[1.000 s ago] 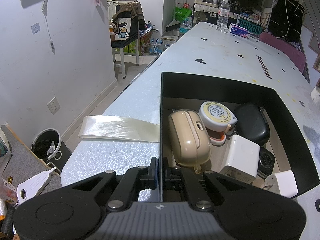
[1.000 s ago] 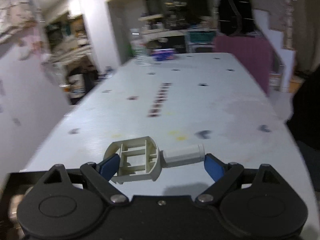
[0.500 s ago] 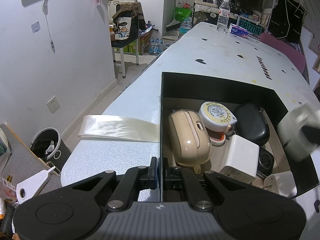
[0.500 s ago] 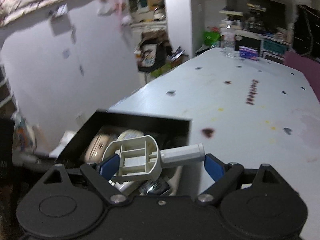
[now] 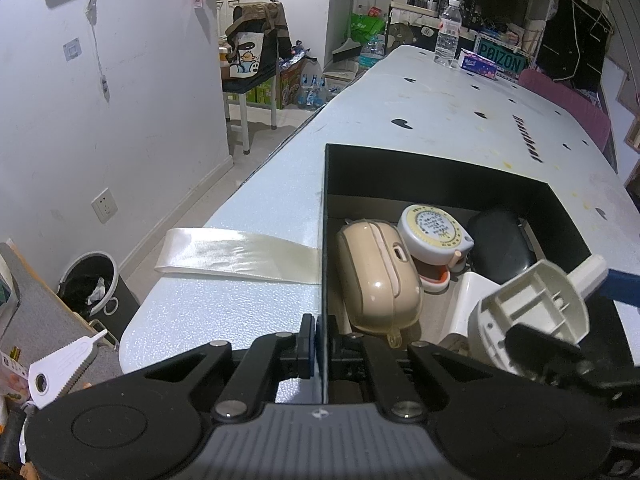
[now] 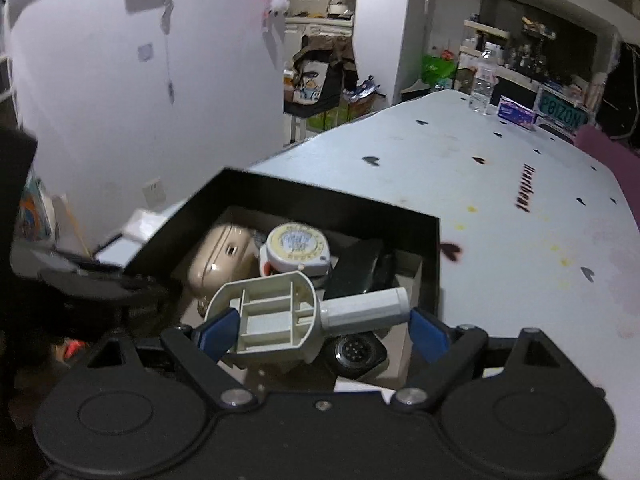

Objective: Organize rigid objects
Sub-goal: 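Carry the white holder with the right gripper into the box and release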

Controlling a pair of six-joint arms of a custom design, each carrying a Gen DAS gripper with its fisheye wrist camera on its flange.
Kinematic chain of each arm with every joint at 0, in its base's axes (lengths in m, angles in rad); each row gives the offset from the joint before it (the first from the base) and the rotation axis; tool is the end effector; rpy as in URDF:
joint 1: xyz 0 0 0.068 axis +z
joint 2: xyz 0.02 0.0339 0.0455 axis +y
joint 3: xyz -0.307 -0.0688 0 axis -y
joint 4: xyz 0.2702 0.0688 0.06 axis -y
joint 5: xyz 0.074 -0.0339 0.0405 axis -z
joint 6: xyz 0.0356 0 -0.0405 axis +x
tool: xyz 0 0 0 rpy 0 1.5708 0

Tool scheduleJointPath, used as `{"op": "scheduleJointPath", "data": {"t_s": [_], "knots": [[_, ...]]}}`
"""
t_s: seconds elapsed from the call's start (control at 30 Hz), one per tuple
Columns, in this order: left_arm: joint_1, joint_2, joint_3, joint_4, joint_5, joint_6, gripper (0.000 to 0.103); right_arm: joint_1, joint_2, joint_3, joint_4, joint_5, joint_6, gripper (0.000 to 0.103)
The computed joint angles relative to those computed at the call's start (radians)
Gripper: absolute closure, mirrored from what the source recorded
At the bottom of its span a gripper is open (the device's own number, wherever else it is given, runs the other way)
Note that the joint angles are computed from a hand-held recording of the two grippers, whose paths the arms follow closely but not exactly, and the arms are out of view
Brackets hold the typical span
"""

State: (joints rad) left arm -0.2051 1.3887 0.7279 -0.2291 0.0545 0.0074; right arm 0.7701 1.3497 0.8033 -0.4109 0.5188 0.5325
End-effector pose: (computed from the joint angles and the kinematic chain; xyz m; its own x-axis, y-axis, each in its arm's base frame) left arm 0.2772 -0.0596 0.2118 -0.7590 0.1654 -0.6298 0.2426 0.9694 -0.0377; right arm 0.2098 0.1789 0.2381 -0.7086 -0.0730 -0.7018 -0.0464 0.9973 -0.0570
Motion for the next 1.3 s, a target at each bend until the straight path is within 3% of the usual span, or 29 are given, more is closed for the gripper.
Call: {"op": "scheduleJointPath", "data": {"t_s": [0.13, 0.33, 0.4, 0.53, 0.7, 0.93, 1.13, 1.23, 1.3], "knots": [[-0.007, 0.0, -0.004, 0.005, -0.007, -0.001, 0.099, -0.007, -0.01, -0.007, 0.002, -0.059, 0.006, 0.011], [-0.011, -0.002, -0.006, 0.005, -0.009, -0.005, 0.098, -0.133, -0.156, -0.08, 0.06, -0.396, 0.025, 0.008], [-0.012, -0.001, -0.005, 0.005, -0.009, -0.007, 0.098, -0.157, -0.18, -0.095, 0.072, -0.444, 0.053, 0.014], [-0.011, -0.001, -0.005, 0.005, -0.009, -0.006, 0.098, -0.186, -0.204, -0.105, 0.072, -0.464, 0.09, 0.025], [-0.01, -0.001, -0.005, 0.005, -0.008, -0.005, 0.098, -0.25, -0.232, -0.125, 0.088, -0.532, 0.139, 0.049], [-0.009, -0.001, -0.004, 0.004, -0.008, -0.005, 0.098, -0.268, -0.163, -0.112, 0.1, -0.541, 0.141, 0.059], [-0.008, -0.001, -0.004, 0.003, -0.006, -0.003, 0.098, -0.237, -0.148, -0.096, 0.087, -0.502, 0.129, 0.055], [-0.007, -0.001, -0.004, 0.003, -0.006, -0.003, 0.098, -0.254, -0.171, -0.103, 0.084, -0.549, 0.137, 0.064], [-0.007, -0.001, -0.003, 0.003, -0.006, -0.003, 0.099, -0.23, -0.188, -0.093, 0.055, -0.489, 0.131, 0.063]]}}
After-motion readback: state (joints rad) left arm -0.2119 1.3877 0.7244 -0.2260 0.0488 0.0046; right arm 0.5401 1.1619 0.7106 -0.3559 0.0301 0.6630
